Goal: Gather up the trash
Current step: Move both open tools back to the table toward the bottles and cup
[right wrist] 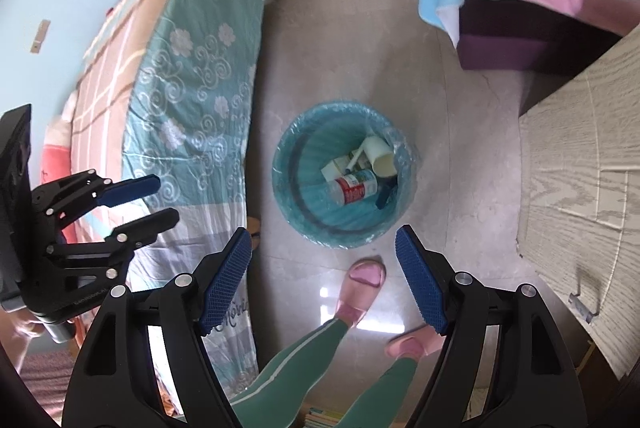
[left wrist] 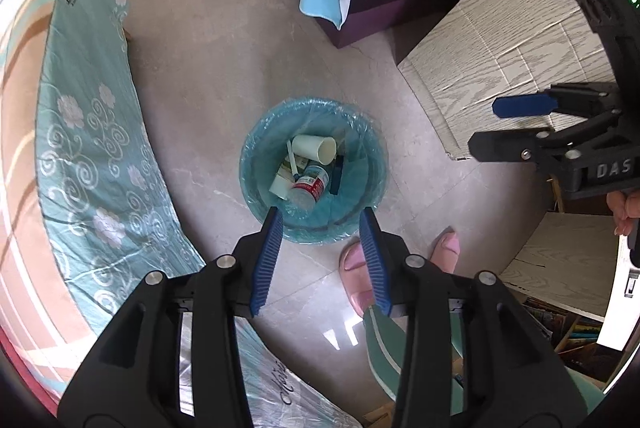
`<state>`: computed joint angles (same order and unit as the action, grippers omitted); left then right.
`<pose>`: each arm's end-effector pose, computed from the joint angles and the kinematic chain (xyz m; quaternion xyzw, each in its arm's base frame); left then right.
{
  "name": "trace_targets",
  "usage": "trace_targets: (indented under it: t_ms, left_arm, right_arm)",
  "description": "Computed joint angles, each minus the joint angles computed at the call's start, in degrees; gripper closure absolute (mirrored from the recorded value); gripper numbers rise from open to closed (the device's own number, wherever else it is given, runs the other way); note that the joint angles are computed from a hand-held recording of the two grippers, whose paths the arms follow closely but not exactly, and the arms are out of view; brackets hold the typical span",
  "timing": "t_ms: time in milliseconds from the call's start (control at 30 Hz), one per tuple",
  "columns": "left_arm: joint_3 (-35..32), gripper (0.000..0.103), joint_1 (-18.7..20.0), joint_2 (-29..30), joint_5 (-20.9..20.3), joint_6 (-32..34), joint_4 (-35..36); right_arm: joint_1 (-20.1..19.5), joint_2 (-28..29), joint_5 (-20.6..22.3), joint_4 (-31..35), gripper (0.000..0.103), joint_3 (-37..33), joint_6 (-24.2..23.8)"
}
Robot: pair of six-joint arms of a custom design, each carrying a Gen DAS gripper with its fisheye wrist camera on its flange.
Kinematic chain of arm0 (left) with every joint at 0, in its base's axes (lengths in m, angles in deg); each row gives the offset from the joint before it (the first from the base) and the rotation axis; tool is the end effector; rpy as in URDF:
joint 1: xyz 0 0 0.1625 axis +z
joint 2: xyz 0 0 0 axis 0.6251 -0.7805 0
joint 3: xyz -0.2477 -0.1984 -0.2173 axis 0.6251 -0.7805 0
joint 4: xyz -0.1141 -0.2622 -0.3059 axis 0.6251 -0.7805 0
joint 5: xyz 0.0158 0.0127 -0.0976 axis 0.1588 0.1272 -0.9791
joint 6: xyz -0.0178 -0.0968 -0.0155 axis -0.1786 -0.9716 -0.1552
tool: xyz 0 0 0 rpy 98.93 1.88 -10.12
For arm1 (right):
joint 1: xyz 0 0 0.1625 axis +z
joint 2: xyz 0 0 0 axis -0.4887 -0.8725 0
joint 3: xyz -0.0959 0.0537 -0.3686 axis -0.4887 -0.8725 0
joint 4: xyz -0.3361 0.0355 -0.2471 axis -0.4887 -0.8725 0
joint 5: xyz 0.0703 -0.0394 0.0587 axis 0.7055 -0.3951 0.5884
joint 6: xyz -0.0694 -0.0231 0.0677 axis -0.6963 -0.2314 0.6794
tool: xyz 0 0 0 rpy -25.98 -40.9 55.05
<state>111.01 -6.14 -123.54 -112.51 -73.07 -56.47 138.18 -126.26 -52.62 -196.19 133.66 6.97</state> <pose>-0.2030 -0.3418 0.1749 -0.1386 0.9246 -0.1185 0.3345 0.2739 -0.4918 0.0550 0.3534 -0.8907 -0.2329 0.1658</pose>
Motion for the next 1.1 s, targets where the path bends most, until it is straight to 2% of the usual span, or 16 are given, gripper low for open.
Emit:
trace_targets:
  t_ms: [167, 300, 333, 400, 467, 567, 700, 800, 867, 1100]
  left_arm:
    - [-3.72, 0.049, -2.10, 0.44, 0.90, -0.68, 5.10]
    - [-7.05, 0.040, -3.68, 1.72, 2.24, -0.74, 8.11]
    - [-7.72, 0.040, -4.21, 1.92, 2.80, -0.52, 8.35]
    - [-8.94, 0.031, -5.16, 2.20, 3.74, -0.41, 8.80]
    - [-10.63, 0.025, -6.22, 2.54, 4.60, -0.90, 9.80]
    - [-13.09, 0.019, -7.76, 3.25, 5.57, -1.18, 10.65]
    - [-17.13, 0.018, -8.75, 5.21, 5.57, 2.27, 9.12]
    - [-20.46, 0.009, -8.84, 7.56, 6.20, 6.60, 4.95]
    - [-23.92, 0.008, -8.59, 10.75, 7.32, 11.42, 2.06]
    - [-42.72, 0.007, -6.44, 28.57, 8.37, 35.66, -6.26]
  right_arm:
    - [1.51, -2.43, 3.64, 2.47, 0.027, -2.04, -3.40]
    - [2.97, -4.35, 5.66, 5.01, 0.014, -4.28, -5.14]
    - [3.22, -4.84, 6.17, 6.01, 0.014, -4.98, -5.38]
    - [3.60, -5.55, 7.48, 9.35, 0.014, -6.88, -5.50]
    - [3.74, -6.78, 9.56, 12.67, 0.013, -8.65, -4.71]
    - [3.36, -9.30, 14.96, 17.01, 0.012, -11.35, -2.91]
    - [3.31, -14.71, 18.94, 18.47, 0.009, -13.94, -3.71]
    - [2.30, -19.09, 20.30, 18.47, 0.008, -15.92, -3.50]
    - [1.36, -21.90, 19.59, 17.85, 0.008, -17.41, -3.51]
    - [-3.19, -28.92, 12.06, 19.74, 0.008, -25.01, -6.66]
